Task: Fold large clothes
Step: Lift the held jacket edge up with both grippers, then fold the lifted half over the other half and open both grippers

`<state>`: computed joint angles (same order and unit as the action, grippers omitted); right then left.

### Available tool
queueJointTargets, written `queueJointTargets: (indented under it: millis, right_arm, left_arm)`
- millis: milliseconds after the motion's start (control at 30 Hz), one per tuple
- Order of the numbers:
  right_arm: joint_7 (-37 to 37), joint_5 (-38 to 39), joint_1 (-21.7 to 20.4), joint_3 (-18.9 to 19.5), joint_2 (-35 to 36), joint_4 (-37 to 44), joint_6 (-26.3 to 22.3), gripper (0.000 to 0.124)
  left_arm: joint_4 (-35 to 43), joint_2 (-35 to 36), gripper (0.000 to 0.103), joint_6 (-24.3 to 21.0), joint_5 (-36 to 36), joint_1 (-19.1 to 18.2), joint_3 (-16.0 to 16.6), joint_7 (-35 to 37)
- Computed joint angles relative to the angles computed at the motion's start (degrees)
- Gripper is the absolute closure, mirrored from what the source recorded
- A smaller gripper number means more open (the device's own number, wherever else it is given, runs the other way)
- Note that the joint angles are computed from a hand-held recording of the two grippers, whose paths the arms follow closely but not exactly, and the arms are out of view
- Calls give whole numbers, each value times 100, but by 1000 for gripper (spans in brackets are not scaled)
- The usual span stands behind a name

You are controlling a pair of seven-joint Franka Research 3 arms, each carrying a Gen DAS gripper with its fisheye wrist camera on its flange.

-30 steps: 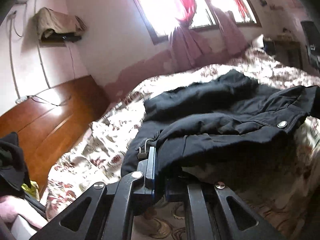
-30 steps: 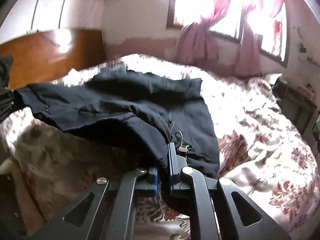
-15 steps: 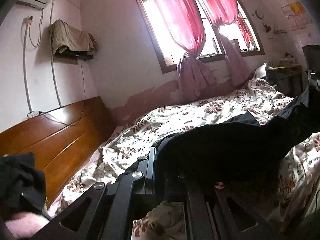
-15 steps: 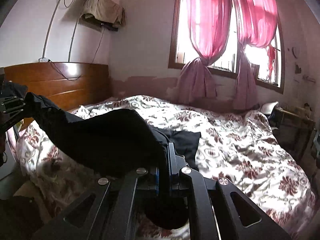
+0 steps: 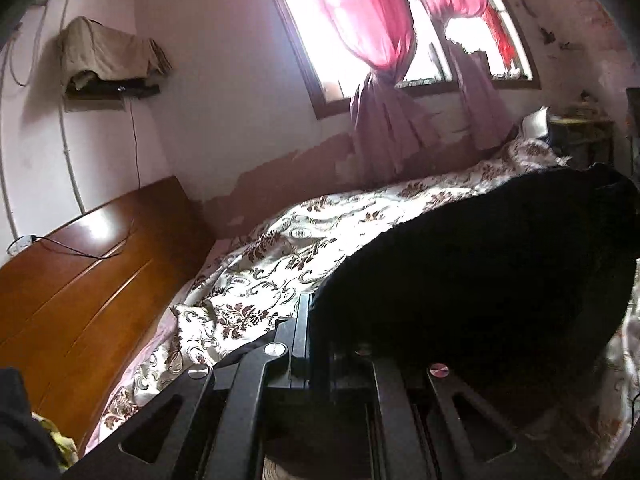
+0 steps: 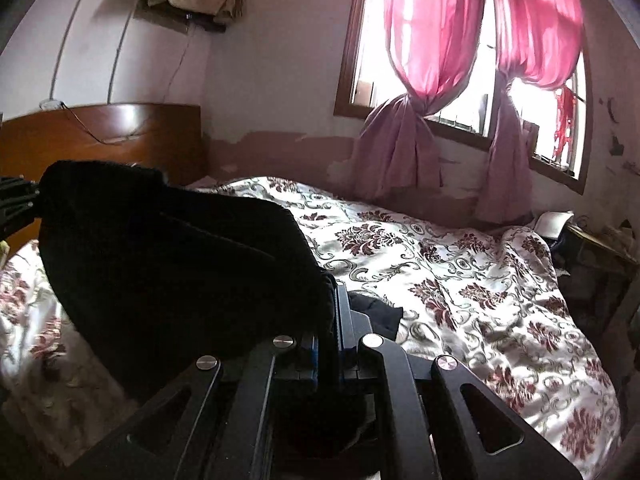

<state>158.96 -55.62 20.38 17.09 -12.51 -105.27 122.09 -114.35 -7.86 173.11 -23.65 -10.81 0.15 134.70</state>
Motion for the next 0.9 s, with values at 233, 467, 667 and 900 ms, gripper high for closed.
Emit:
queueJointTargets:
  millis: [233,467,667,900]
  right_arm:
    - [-500,30,-49,-598,1147,848,467,118]
    - [-666,317,106,-1272,2020,1381,880,118]
    - [-956,701,184,-1664,2494,1581,1147,118]
    - [-1088,1075,182,-1867,2496,1361,1656,110]
  left_arm:
    - [1650,1627,98,-417,2235,493,-477,-2099]
    - [3374,3114,98,-1230,3341,378,-523,-3228]
    - [4333,3979,95,-1736,3604,513,-848,-3335]
    - [4364,4029,23,-1623,3064,890,-1254,-2932]
